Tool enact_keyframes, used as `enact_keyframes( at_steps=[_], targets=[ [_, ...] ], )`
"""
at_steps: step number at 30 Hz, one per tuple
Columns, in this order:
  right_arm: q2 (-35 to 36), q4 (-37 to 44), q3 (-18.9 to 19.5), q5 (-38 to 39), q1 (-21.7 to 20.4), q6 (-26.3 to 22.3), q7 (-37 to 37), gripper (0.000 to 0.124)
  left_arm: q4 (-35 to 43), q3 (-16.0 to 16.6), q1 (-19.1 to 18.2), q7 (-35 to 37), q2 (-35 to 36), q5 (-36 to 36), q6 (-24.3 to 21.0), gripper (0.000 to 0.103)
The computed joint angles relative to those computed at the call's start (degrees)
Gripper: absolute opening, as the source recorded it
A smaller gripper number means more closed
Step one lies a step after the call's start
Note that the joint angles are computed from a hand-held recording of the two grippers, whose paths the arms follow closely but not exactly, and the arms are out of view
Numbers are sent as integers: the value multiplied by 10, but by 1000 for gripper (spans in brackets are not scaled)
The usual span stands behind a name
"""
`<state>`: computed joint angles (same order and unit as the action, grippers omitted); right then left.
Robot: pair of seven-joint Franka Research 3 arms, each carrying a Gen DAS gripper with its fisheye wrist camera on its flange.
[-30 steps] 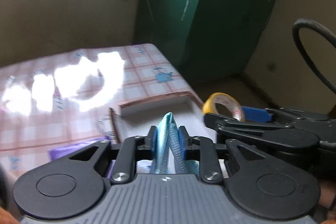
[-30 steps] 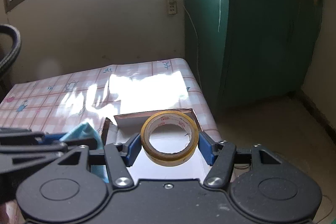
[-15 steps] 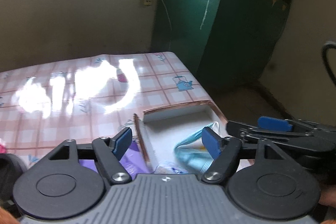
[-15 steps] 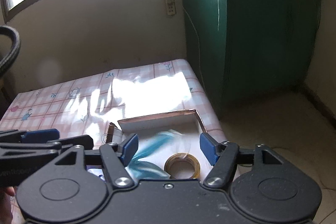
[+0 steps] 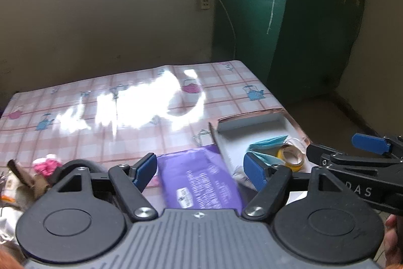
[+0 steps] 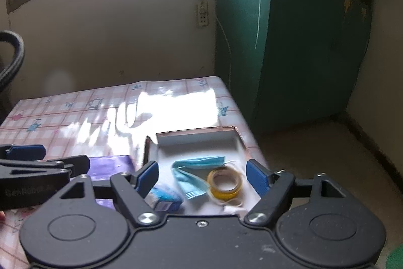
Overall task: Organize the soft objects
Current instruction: 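Open both tools to drop the mask and tape roll into the box, then move both tools back toward the remaining items on the table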
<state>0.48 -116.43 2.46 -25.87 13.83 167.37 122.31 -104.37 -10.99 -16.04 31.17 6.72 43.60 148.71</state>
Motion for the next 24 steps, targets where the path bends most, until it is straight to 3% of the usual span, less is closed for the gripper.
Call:
enact_keyframes(
  at_steps=[13, 24],
  targets=[
    [-18, -4, 38, -19, 21, -6, 23, 90, -97, -10, 37, -37, -95, 16, -9, 79],
    [-5, 17, 46, -69, 54, -17, 70, 90, -157, -24, 73, -63, -159, 19, -20, 79]
  ],
)
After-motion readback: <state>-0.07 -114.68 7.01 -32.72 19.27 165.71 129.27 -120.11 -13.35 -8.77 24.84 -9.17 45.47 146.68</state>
